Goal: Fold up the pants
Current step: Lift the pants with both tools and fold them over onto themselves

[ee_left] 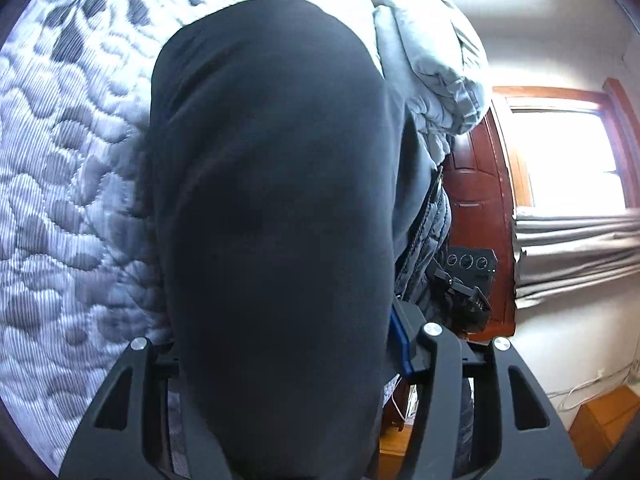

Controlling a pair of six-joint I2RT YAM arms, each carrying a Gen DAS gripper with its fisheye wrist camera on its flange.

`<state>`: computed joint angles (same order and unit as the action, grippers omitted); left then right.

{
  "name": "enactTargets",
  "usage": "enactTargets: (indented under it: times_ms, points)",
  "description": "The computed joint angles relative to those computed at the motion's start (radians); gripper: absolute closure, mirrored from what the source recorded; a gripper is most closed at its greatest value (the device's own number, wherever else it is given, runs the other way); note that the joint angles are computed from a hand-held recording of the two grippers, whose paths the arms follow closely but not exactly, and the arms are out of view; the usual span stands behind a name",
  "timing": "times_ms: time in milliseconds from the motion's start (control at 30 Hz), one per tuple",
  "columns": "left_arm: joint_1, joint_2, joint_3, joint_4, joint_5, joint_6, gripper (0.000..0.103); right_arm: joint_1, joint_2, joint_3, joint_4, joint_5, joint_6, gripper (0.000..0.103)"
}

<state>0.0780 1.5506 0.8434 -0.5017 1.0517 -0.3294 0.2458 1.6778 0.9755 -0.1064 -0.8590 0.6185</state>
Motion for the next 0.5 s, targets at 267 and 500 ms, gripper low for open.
enactTargets:
  times_ms: [267, 500]
  points:
    - [0.059, 0.069, -0.017, 0.006, 0.026, 0.087, 0.041, -0.056, 0.041, -0.073, 0.06, -0.03, 0.005, 0.052]
    - [0.169, 0.153, 0.009, -0.111, 0.025, 0.301, 0.032, -0.127, 0.057, -0.216, 0.279, -0.087, 0.107, 0.037]
